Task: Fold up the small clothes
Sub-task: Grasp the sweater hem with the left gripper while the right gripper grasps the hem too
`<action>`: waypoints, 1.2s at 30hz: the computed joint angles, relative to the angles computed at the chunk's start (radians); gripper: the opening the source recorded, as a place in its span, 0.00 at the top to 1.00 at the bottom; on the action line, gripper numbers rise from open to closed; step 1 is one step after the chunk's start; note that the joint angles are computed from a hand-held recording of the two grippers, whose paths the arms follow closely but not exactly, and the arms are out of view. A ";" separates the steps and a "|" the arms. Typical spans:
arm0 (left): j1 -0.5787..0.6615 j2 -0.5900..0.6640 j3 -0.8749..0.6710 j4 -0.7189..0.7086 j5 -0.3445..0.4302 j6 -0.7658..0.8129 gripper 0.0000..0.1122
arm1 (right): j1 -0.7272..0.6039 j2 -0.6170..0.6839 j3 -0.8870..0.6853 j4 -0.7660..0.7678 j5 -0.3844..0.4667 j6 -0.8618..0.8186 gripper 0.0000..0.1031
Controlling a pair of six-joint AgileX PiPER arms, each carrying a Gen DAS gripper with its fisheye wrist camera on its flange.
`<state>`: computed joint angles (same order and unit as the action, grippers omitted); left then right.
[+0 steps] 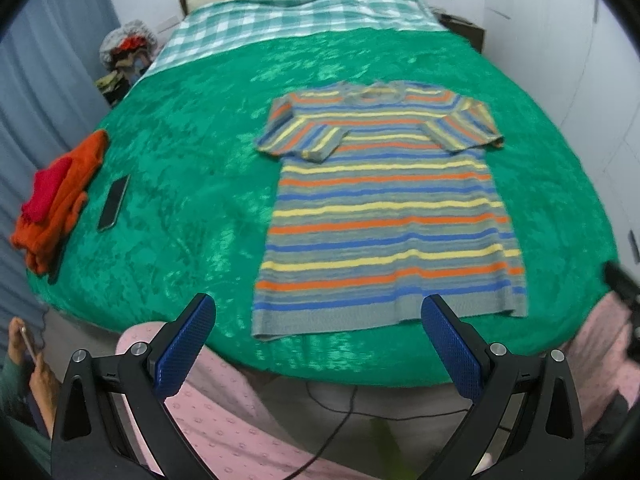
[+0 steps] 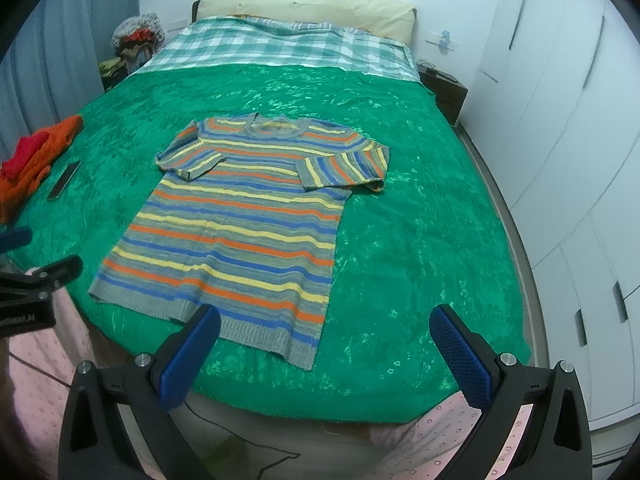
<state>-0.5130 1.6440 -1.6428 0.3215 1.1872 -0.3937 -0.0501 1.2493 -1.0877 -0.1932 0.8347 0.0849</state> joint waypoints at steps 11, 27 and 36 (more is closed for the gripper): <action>0.407 0.286 0.082 -0.451 -0.150 0.400 0.11 | -0.492 0.329 -0.004 0.690 0.008 -0.639 0.01; 0.424 0.241 0.049 -0.478 -0.042 0.497 0.97 | -0.486 0.426 -0.088 0.665 0.201 -0.642 0.96; 0.272 0.333 0.074 -0.218 -0.056 0.335 0.95 | -0.353 0.593 -0.069 0.464 0.061 -0.421 0.96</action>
